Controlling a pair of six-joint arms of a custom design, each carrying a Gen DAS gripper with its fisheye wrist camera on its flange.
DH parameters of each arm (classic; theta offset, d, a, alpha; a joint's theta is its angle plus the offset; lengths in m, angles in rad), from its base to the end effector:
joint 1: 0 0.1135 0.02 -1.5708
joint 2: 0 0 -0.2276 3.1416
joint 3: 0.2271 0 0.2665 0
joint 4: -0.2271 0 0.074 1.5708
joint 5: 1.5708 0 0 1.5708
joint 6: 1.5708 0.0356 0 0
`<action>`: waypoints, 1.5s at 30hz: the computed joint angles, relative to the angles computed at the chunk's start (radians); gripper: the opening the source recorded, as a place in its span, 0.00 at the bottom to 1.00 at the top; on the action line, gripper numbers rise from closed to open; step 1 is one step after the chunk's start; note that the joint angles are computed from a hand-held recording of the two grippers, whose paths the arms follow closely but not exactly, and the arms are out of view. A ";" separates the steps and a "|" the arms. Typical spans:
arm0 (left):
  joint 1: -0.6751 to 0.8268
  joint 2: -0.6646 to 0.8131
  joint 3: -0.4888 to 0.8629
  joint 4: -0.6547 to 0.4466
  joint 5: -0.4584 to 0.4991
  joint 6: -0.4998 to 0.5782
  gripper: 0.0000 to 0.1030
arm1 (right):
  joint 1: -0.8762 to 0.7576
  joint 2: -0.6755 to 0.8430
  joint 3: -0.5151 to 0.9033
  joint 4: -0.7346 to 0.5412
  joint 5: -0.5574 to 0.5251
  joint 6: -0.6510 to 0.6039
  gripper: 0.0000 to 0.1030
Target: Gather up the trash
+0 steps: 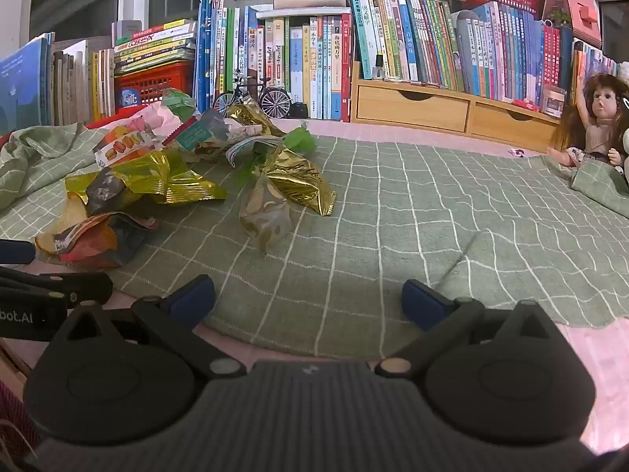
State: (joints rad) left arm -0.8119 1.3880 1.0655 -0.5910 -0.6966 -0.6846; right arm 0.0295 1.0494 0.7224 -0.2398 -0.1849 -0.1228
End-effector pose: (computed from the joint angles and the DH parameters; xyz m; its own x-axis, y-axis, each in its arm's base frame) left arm 0.2270 -0.2062 0.2317 -0.6034 -0.0686 -0.7945 -0.1223 0.9925 0.0071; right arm 0.2634 0.0143 0.2258 -0.5101 -0.1355 -0.8494 -0.2484 0.9687 -0.0054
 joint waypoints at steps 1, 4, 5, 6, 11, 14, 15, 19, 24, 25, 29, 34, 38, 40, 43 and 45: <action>0.000 0.000 -0.001 0.002 0.000 0.000 1.00 | 0.000 0.001 0.001 0.000 0.000 0.000 1.00; -0.004 0.003 0.002 -0.006 -0.001 -0.008 1.00 | 0.000 0.000 0.000 0.000 0.000 0.000 1.00; -0.007 0.004 0.002 -0.008 -0.002 -0.011 1.00 | 0.000 0.000 0.000 0.000 0.000 0.000 1.00; -0.010 0.004 0.002 -0.010 -0.004 -0.015 1.00 | 0.000 0.000 0.001 -0.001 0.000 0.000 1.00; -0.013 -0.010 0.007 -0.033 -0.001 -0.020 1.00 | 0.000 0.000 0.001 -0.001 -0.001 0.000 1.00; -0.022 -0.014 0.006 -0.043 -0.005 -0.030 1.00 | -0.001 0.000 0.001 -0.001 -0.001 0.000 1.00; -0.026 -0.015 0.005 -0.046 -0.007 -0.034 1.00 | -0.001 -0.001 0.001 -0.002 -0.001 0.000 1.00; -0.006 -0.003 0.010 -0.028 0.004 -0.018 1.00 | -0.001 -0.001 0.001 -0.002 -0.001 -0.001 1.00; -0.006 -0.003 0.010 -0.028 0.005 -0.016 1.00 | -0.002 -0.002 0.000 -0.003 -0.002 -0.001 1.00; -0.006 -0.003 0.010 -0.028 0.005 -0.016 1.00 | -0.002 -0.002 0.000 -0.003 -0.002 -0.001 1.00; 0.000 -0.003 0.010 -0.025 0.010 -0.011 1.00 | -0.002 -0.003 0.001 -0.003 -0.002 -0.001 1.00; -0.002 -0.002 0.010 -0.026 0.008 -0.014 1.00 | -0.001 -0.003 0.000 -0.003 -0.001 -0.001 1.00; -0.002 -0.001 0.011 -0.028 0.009 -0.014 1.00 | 0.000 -0.003 0.000 -0.003 0.000 0.000 1.00; -0.002 -0.002 0.011 -0.028 0.009 -0.015 1.00 | 0.000 -0.003 0.000 -0.003 0.000 0.000 1.00; -0.002 -0.001 0.012 -0.028 0.009 -0.014 1.00 | 0.000 -0.004 0.000 -0.003 0.000 0.000 1.00; -0.002 -0.001 0.013 -0.029 0.009 -0.015 1.00 | 0.001 -0.004 0.001 -0.004 0.000 0.000 1.00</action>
